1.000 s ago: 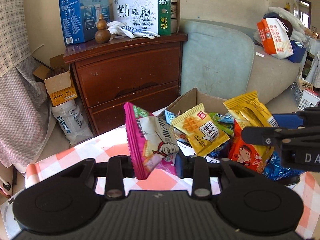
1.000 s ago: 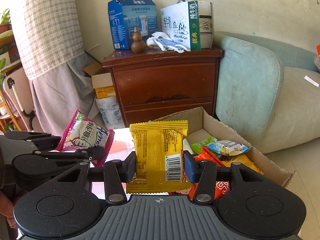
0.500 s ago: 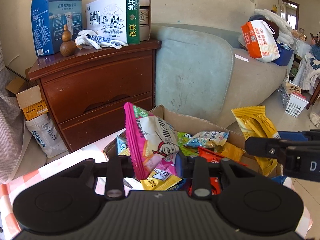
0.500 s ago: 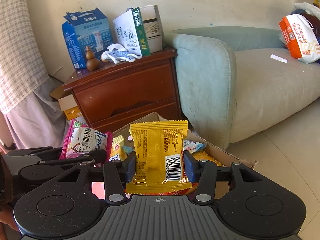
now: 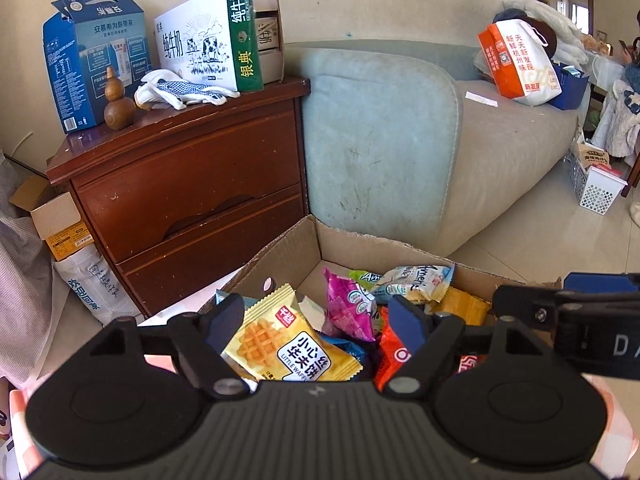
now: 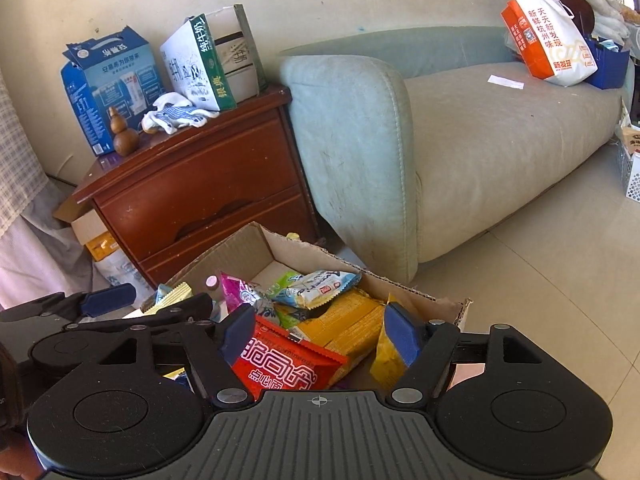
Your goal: Organize snacks
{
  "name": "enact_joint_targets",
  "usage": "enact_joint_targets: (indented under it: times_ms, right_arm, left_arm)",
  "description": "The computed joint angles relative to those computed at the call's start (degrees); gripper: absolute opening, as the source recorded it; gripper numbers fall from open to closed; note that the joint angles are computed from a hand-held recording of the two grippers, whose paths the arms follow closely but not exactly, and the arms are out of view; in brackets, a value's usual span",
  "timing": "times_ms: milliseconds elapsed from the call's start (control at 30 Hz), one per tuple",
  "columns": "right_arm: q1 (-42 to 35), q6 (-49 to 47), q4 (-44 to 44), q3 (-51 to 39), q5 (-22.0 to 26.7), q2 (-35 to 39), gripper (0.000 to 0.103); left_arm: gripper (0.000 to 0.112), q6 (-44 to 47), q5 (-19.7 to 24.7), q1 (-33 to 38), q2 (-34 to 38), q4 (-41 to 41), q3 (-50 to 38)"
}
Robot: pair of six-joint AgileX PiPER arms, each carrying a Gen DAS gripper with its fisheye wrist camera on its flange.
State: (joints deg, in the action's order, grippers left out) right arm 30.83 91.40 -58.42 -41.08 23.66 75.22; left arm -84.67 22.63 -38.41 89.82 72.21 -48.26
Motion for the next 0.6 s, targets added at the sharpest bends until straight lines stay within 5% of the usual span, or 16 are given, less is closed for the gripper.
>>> enact_joint_targets:
  times_ms: [367, 600]
  right_arm:
    - [5.48, 0.07, 2.93, -1.41, 7.06, -0.67, 0.085]
    - [11.7, -2.05, 5.26, -4.83, 17.1, 1.8, 0.093]
  left_arm:
    - [0.094, 13.54, 10.17, -4.2, -6.85, -15.55, 2.48]
    - [0.099, 16.71, 9.36, -1.95, -10.32, -21.97, 5.45]
